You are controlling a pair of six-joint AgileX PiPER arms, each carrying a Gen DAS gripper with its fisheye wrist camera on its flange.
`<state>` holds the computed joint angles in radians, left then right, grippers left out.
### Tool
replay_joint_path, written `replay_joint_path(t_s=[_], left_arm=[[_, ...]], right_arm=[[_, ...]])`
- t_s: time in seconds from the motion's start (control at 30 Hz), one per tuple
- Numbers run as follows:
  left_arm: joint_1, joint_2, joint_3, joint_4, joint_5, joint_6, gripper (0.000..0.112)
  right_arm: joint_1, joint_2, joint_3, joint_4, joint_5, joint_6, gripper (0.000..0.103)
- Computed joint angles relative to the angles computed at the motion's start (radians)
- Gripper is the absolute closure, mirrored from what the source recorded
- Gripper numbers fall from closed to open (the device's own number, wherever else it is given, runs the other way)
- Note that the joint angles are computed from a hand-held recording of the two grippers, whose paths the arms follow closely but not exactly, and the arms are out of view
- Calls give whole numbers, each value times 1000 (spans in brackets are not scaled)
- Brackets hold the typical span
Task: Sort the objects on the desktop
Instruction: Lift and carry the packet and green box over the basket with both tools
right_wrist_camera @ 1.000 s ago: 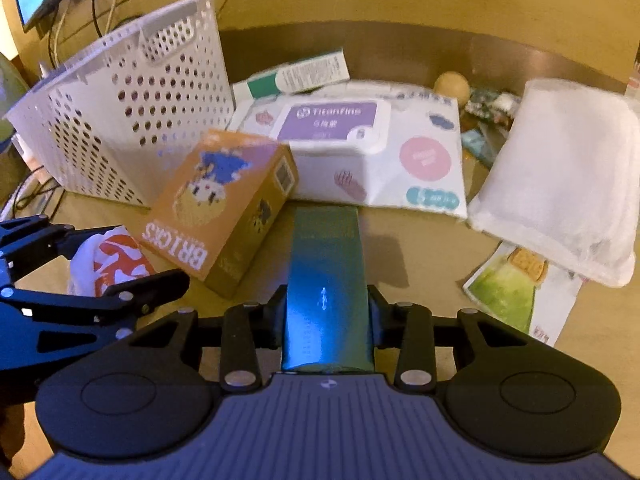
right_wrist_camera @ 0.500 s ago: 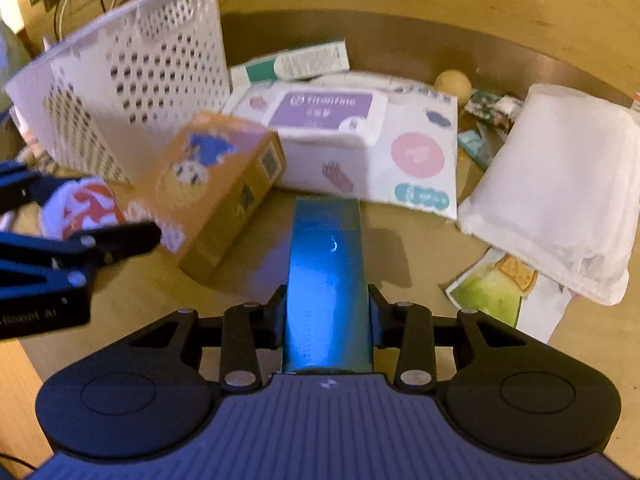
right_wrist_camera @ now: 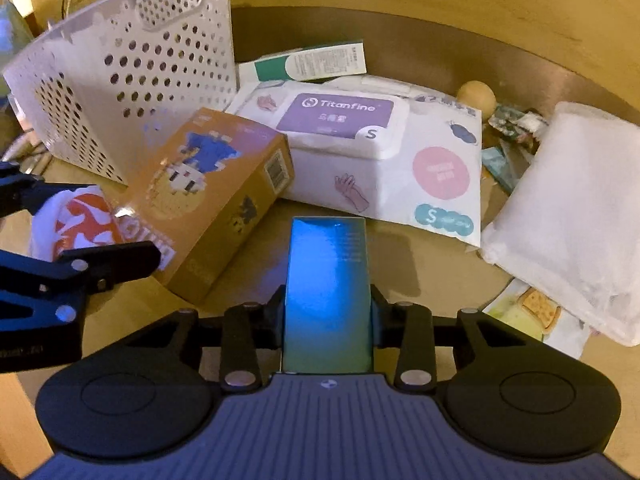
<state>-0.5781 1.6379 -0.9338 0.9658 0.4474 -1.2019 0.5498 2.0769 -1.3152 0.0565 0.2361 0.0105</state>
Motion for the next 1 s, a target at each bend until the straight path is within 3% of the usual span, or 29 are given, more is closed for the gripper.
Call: replay_joint_path(t_s=[0.4,0.7,1.0], left_arm=[[-32,-26,-65,32,47,19,47],[-28,-13,-129,40,64,38,47],[-33,-5,-149,42,77,36,47]], right_arm=[[-50,-89,17,152,-25,-176,60],[-95,-82,-49,345,26,-345,61],[-100,-76,-121,376,59,-397,61]])
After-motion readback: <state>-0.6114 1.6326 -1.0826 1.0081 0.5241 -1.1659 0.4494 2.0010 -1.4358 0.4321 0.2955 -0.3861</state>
